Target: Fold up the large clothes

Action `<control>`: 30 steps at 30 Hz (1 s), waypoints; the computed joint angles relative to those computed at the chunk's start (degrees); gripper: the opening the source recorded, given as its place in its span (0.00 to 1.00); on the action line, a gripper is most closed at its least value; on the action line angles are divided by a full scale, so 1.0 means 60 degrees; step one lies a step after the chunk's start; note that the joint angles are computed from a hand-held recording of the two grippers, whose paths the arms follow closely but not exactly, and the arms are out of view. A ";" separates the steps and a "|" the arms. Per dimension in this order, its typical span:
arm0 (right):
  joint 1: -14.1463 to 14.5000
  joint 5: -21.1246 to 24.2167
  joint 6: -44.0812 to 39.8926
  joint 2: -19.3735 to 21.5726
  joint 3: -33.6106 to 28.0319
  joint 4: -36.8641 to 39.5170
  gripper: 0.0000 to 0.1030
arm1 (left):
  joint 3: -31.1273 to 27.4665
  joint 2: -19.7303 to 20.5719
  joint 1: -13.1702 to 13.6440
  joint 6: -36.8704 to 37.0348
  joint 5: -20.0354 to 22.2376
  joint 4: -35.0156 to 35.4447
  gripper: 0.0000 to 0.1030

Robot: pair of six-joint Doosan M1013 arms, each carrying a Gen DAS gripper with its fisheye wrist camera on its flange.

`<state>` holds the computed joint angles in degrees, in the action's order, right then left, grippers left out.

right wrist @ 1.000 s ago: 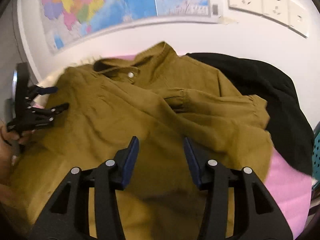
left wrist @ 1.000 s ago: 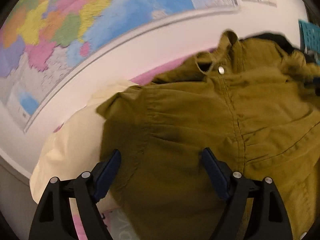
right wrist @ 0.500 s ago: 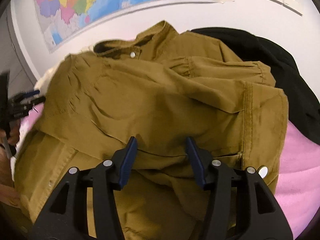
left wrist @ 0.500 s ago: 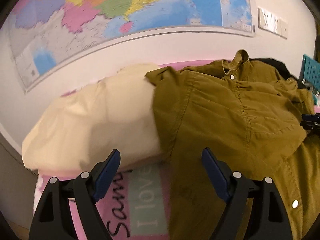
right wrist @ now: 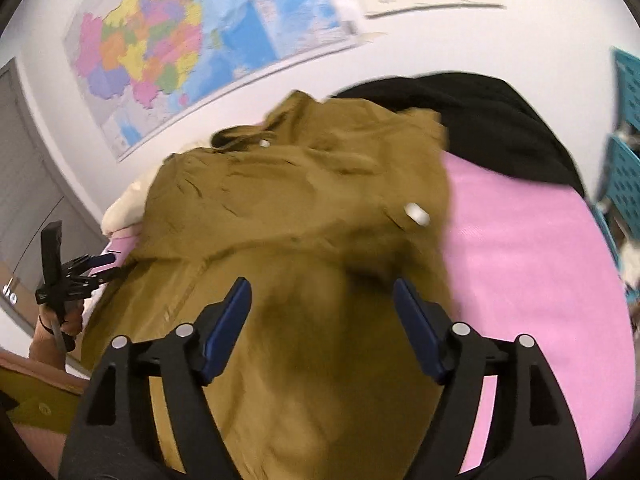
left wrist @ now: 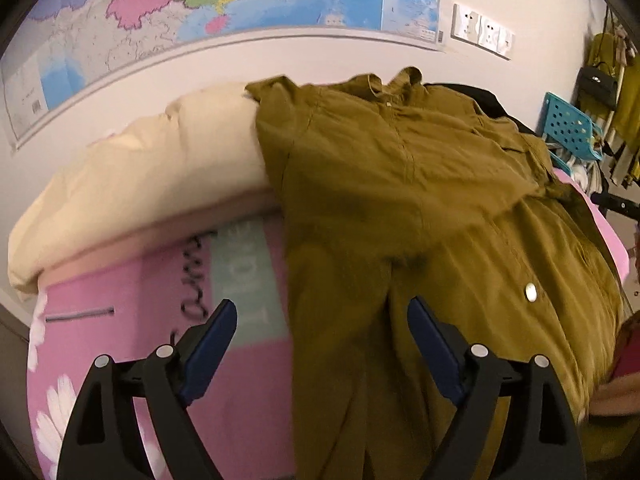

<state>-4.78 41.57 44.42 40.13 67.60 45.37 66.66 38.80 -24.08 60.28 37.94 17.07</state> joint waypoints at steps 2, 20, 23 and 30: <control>-0.0164 -0.0251 0.0230 -0.0246 0.0532 0.0032 0.73 | 0.0403 -0.0214 0.0058 0.0403 -0.0262 -0.0600 0.82; -0.0751 0.1578 -0.1496 -0.0666 0.2193 0.2550 0.61 | 0.2057 -0.0898 0.0312 0.4779 -0.1464 -0.6310 0.89; -0.0774 0.1881 -0.1786 -0.0662 0.2285 0.2826 0.57 | 0.2383 -0.1010 0.0391 0.6929 -0.1542 -0.8704 0.89; -0.0860 0.2047 -0.1093 -0.0447 0.2198 0.3275 0.19 | 0.2432 -0.1001 0.0341 0.6223 -0.1937 -0.8811 0.84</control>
